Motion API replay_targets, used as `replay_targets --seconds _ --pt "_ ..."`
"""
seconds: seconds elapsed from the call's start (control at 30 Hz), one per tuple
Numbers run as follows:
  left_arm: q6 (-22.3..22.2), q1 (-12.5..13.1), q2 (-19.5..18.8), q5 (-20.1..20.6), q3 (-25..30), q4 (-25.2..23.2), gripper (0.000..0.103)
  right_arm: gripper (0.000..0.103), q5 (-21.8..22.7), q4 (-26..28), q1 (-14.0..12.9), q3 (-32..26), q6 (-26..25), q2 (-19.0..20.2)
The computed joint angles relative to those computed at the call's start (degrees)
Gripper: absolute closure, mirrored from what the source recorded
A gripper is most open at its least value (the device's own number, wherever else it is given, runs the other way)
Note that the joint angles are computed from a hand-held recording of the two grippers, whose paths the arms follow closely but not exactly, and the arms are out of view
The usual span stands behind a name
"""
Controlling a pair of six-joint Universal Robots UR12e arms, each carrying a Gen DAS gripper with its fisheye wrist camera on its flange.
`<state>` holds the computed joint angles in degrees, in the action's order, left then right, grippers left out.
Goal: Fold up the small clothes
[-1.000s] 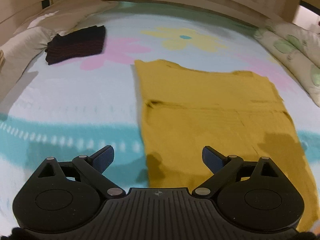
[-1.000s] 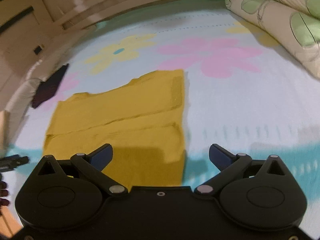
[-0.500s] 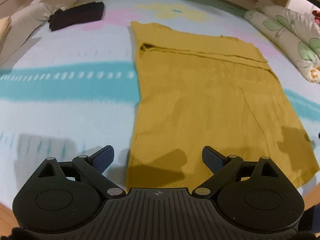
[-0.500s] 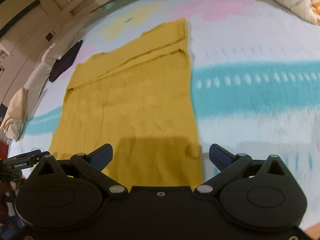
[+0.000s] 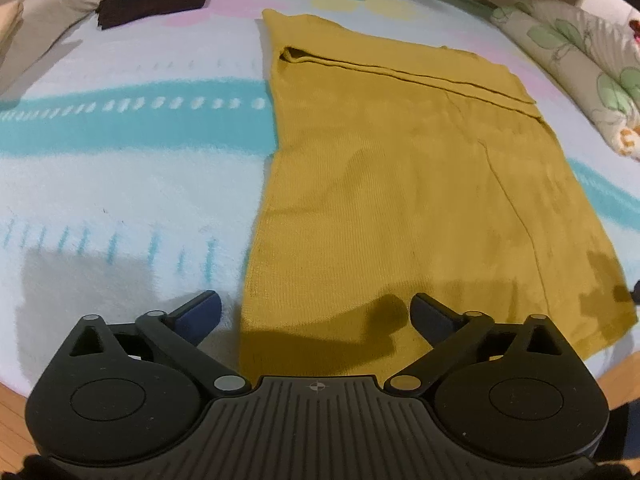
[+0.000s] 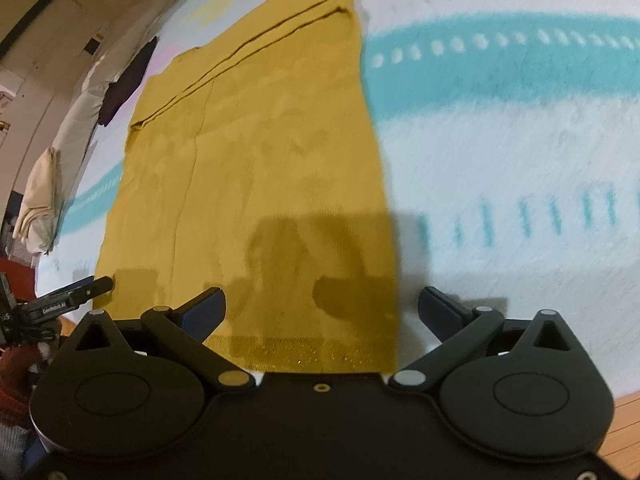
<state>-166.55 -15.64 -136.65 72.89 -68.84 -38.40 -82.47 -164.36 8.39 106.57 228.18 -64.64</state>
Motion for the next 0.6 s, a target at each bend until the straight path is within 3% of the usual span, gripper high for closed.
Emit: replay_targets --seconds 0.2,0.33,0.43,0.6 --pt "-1.7 -0.1 -0.3 0.3 0.5 -0.6 0.001 0.0 0.8 -1.4 -0.4 0.5 2.1 0.2" --pt "-1.0 -0.4 -0.5 1.3 1.0 -1.2 0.001 0.0 -0.3 1.1 0.1 -0.7 0.1 0.5" --pt "-0.4 -1.2 -0.9 4.5 2.4 -3.4 0.001 0.0 -1.4 3.5 0.6 -1.8 -1.4 0.8" --pt "-2.4 -1.7 -1.3 6.0 3.0 -3.7 0.001 0.0 -2.6 7.1 1.0 -3.4 -2.8 1.0"
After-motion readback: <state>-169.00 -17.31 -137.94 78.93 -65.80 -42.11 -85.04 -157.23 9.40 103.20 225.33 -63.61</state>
